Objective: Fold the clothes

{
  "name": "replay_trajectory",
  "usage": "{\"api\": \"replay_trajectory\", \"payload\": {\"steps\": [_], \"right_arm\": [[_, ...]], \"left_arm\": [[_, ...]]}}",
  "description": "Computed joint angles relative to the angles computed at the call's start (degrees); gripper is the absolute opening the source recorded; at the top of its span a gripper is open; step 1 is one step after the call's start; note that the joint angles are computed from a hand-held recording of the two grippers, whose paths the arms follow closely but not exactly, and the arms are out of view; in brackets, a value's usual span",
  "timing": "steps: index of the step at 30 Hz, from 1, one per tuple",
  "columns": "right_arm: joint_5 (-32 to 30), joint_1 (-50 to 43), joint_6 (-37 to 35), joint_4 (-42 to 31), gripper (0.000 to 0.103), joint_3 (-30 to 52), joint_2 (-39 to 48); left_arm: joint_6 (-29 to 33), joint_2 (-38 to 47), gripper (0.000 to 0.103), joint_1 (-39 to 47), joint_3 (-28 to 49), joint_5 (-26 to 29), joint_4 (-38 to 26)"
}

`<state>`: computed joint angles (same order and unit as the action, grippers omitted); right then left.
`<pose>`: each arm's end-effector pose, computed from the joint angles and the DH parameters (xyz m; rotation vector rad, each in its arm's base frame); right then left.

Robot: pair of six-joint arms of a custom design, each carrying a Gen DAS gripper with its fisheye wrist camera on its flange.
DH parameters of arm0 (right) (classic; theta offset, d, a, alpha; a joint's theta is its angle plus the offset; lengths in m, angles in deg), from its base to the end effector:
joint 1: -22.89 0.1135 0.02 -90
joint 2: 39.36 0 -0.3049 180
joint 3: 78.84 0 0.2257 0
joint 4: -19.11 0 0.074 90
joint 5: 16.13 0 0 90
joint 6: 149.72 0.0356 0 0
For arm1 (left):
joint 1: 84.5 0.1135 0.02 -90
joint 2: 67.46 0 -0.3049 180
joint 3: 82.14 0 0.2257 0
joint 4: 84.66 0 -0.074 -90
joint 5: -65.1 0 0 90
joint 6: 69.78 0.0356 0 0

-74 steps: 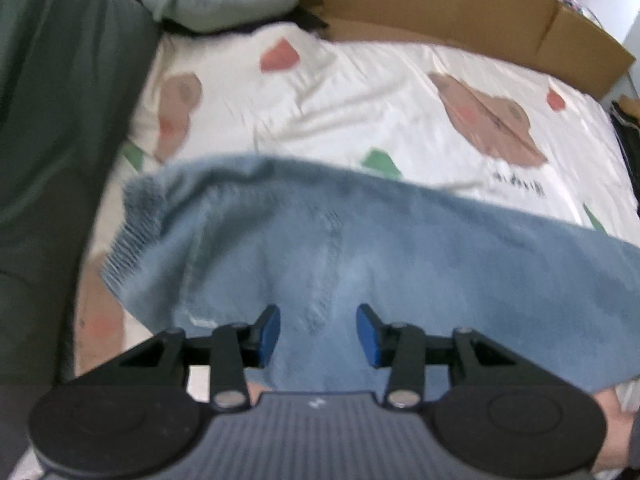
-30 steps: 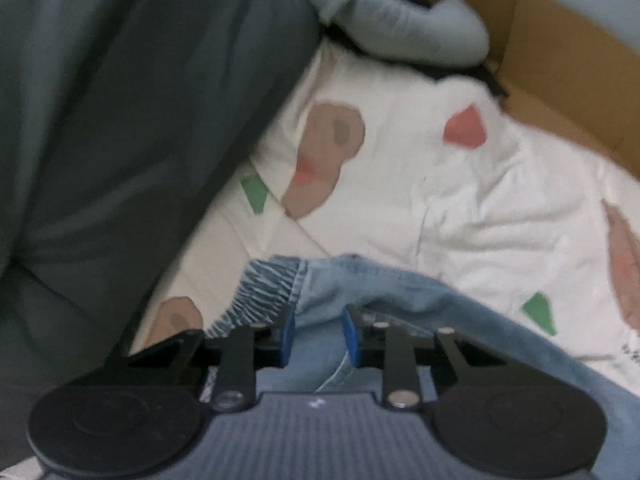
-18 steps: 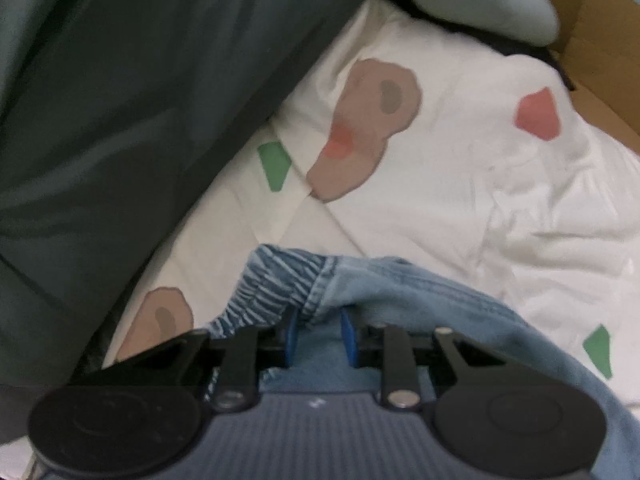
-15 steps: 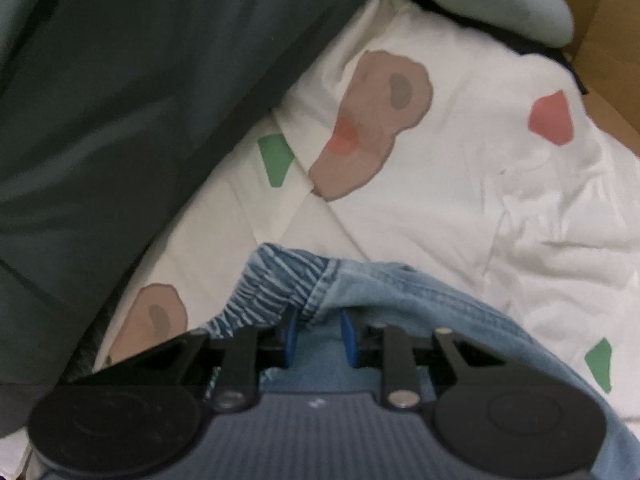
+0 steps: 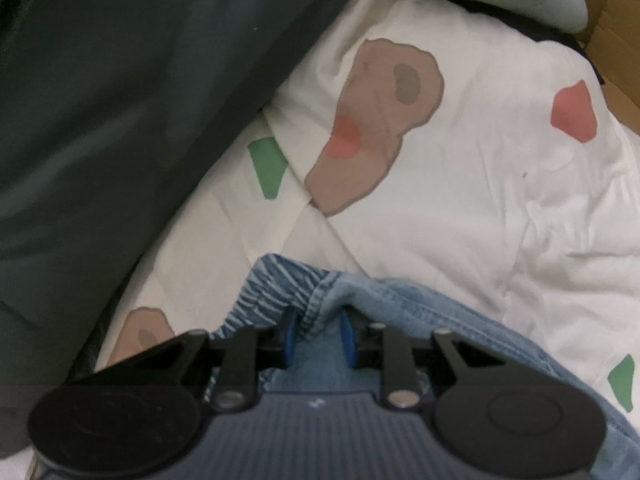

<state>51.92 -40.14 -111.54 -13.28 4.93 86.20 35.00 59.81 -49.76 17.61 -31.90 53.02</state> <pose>0.1909 -0.3458 0.1082 0.1894 2.6671 -0.0339 0.3611 0.2557 0.1492 -0.5244 2.8012 0.3704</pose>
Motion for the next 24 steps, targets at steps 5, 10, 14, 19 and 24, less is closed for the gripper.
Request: {"api": "replay_trajectory", "payload": {"steps": [5,10,14,19,24], "right_arm": [[-1.71,1.03,0.92,3.24,0.047,-3.9,-0.5],[-2.47,2.51,0.24,8.18,0.047,-7.14,0.3],[-3.17,3.54,0.96,11.75,0.047,-8.36,1.04],[-4.13,4.54,3.68,15.9,0.04,-9.67,1.14],[-3.96,4.75,3.76,16.24,0.035,-9.81,0.59]], "left_arm": [[1.32,2.67,0.023,-1.69,3.33,-2.68,-1.82],[3.23,4.26,0.023,-2.51,5.58,-3.69,-2.58],[5.45,4.77,0.023,-4.05,6.22,-6.13,-2.18],[7.28,1.44,0.024,-5.21,3.65,-6.94,-1.8],[10.3,-4.37,0.027,-5.63,-2.61,-4.12,0.66]]}}
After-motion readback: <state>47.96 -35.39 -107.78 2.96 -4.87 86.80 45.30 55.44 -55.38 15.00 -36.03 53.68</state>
